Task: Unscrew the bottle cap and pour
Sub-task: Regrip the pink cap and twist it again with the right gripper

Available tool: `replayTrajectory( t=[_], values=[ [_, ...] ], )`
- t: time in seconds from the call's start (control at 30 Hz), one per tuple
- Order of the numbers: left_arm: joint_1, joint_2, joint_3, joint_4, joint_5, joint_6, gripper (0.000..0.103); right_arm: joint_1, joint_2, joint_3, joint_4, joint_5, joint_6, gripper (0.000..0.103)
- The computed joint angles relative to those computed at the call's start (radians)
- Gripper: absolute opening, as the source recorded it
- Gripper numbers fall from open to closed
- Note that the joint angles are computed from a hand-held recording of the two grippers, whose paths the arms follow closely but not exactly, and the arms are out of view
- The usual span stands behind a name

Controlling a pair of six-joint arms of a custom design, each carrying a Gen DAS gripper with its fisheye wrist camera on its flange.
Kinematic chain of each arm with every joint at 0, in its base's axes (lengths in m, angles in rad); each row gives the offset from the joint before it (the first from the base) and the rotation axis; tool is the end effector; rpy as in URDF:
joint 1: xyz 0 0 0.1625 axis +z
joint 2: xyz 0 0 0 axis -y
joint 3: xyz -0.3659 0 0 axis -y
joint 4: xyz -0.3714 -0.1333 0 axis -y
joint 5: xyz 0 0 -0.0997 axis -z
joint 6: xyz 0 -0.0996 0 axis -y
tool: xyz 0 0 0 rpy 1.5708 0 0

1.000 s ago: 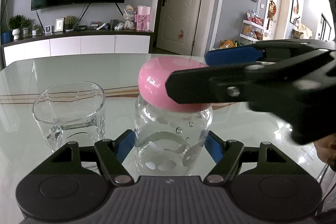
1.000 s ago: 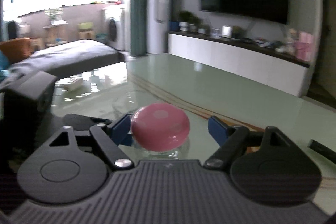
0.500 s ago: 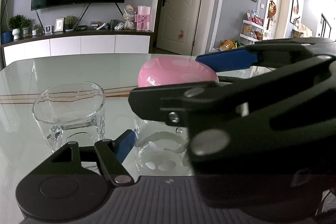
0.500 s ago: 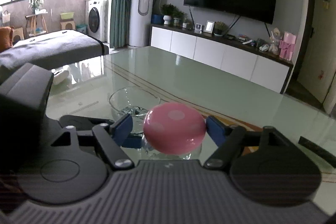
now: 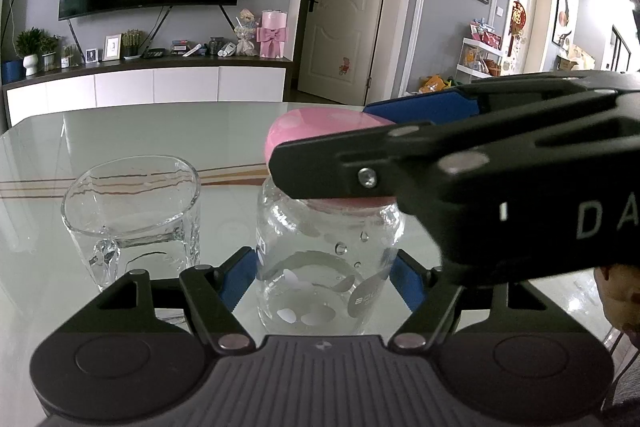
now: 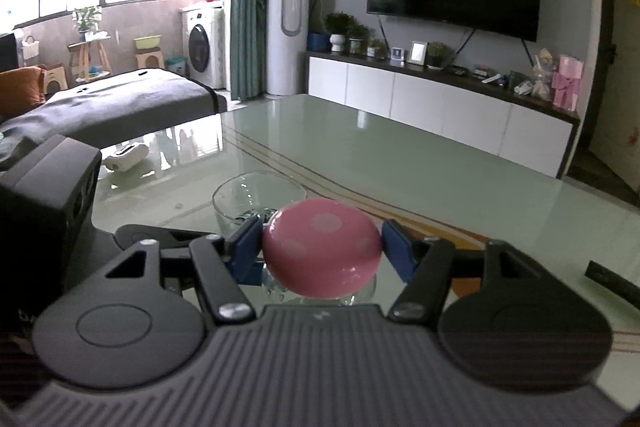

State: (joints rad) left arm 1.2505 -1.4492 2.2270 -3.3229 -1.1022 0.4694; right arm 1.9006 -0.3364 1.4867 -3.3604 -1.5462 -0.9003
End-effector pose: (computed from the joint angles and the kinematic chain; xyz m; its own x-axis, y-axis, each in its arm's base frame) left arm 0.0312 -0.4723 0.2976 -0.7801 0.1754 -0.6005 0.5940 0.5089 -0.6231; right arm 0.3345 -0.5582 -0.0762 -0.3811 -0.8047 0.4552 -0.8988 0.2072 -0.3862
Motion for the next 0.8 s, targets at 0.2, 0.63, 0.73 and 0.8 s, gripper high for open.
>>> replayTrajectory(
  t=[0.2,0.63,0.73,0.8],
  values=[
    [0.001,0.000,0.000,0.000,-0.001,0.002,0.076,-0.017,-0.031,-0.008,0.099,0.048,-0.040,0.065],
    [0.003,-0.006,0.005,0.002,-0.004,0.000,0.076,-0.045,-0.075,-0.052,0.302,0.128,-0.131,0.065],
    [0.003,-0.007,0.005,0.003,-0.004,0.000,0.076,-0.048,-0.081,-0.058,0.328,0.137,-0.141,0.066],
    [0.004,-0.007,0.003,0.004,-0.005,0.001,0.076,-0.051,-0.083,-0.060,0.340,0.141,-0.147,0.066]
  ],
)
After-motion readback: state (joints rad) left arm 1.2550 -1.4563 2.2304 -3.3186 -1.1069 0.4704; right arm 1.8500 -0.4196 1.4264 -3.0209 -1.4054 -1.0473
